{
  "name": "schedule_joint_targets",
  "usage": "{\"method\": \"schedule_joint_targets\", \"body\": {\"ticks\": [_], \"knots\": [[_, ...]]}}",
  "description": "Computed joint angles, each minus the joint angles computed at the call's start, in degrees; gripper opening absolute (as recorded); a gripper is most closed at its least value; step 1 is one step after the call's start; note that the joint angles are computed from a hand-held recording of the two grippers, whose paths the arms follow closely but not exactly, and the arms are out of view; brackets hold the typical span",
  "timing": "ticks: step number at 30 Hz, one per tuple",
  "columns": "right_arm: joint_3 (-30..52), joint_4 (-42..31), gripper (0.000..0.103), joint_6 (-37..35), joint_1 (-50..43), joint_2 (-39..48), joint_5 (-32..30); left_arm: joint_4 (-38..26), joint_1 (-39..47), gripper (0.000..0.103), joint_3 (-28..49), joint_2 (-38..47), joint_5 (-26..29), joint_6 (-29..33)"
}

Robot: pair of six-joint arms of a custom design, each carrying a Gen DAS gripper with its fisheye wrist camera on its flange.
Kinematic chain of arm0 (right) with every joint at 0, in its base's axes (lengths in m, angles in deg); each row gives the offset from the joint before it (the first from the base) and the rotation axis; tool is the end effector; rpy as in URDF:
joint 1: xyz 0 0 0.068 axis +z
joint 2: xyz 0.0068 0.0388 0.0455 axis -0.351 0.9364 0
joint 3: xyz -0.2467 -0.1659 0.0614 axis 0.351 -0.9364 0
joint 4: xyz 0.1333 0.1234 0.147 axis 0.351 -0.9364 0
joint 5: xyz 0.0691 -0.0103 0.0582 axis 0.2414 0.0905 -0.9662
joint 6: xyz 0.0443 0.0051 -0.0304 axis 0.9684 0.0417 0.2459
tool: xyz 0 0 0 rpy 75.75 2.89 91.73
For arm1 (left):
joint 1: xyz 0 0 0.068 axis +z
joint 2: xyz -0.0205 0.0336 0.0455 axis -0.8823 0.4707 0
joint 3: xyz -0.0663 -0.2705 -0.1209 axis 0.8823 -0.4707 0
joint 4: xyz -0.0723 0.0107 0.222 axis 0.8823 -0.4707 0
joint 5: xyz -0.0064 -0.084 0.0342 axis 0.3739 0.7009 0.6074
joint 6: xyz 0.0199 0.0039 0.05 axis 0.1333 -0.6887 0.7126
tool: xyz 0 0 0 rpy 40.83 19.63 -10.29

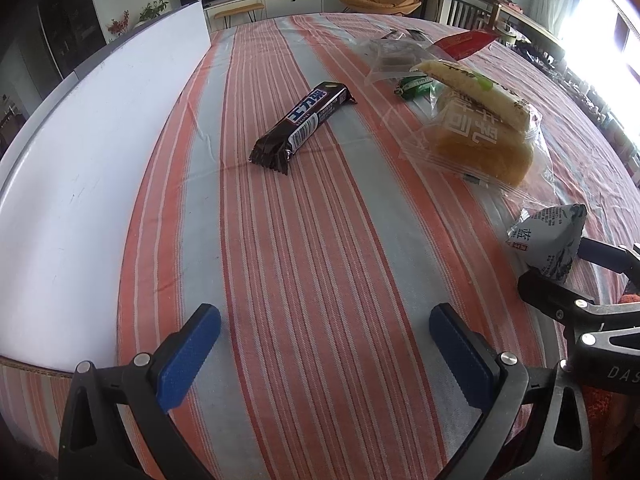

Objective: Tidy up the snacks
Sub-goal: 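Lower left tool to chocolate bar while right tool lowers to white triangular packet, then close left tool on chocolate bar while right tool closes on triangular packet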

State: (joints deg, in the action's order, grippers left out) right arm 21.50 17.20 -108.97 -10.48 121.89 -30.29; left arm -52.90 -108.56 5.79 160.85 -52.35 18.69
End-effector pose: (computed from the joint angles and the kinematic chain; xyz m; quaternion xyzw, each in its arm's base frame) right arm 0.3722 0.0741 0.0337 -0.3264 0.9200 0.0813 0.2013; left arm 0.2644 -0.2572 0.0208 -0.2140 0.9471 0.0503 0.2338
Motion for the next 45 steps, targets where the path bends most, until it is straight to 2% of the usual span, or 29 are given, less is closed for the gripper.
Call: {"method": "schedule_joint_targets", "body": {"ticks": [15,24,28,32,35,38,42,45], "knots": [[-0.9,1.3,0.097,0.4,0.3,-0.1,0.7,1.7,-0.3,0.103,-1.1,-0.1,-0.9,1.0],[-1.0,1.5,0.097,0.4,0.4,0.0,0.6,2.5,0.4,0.103,-1.4,-0.3,0.3,3.2],[-1.1,1.6,0.097,0.5,0.4,0.0,0.7,3.6,2.1,0.103,-2.8,-2.3,3.9,6.7],[-1.1,1.6,0.097,0.5,0.4,0.0,0.6,6.2,3.2,0.103,-6.6,-8.6,1.5,11.0],[-1.1,1.7,0.097,0.5,0.4,0.0,0.6,6.8,6.2,0.103,-7.6,-14.1,1.2,17.2],[-1.1,1.7,0.097,0.5,0.4,0.0,0.6,4.8,10.4,0.103,-5.6,-16.9,2.9,23.9],[-1.1,1.9,0.097,0.6,0.4,0.1,0.6,0.6,14.9,0.102,-0.2,-13.3,5.6,30.3],[-1.1,1.9,0.097,0.7,0.5,0.2,0.6,-1.6,17.2,0.092,6.1,-6.8,7.4,33.1]]}}
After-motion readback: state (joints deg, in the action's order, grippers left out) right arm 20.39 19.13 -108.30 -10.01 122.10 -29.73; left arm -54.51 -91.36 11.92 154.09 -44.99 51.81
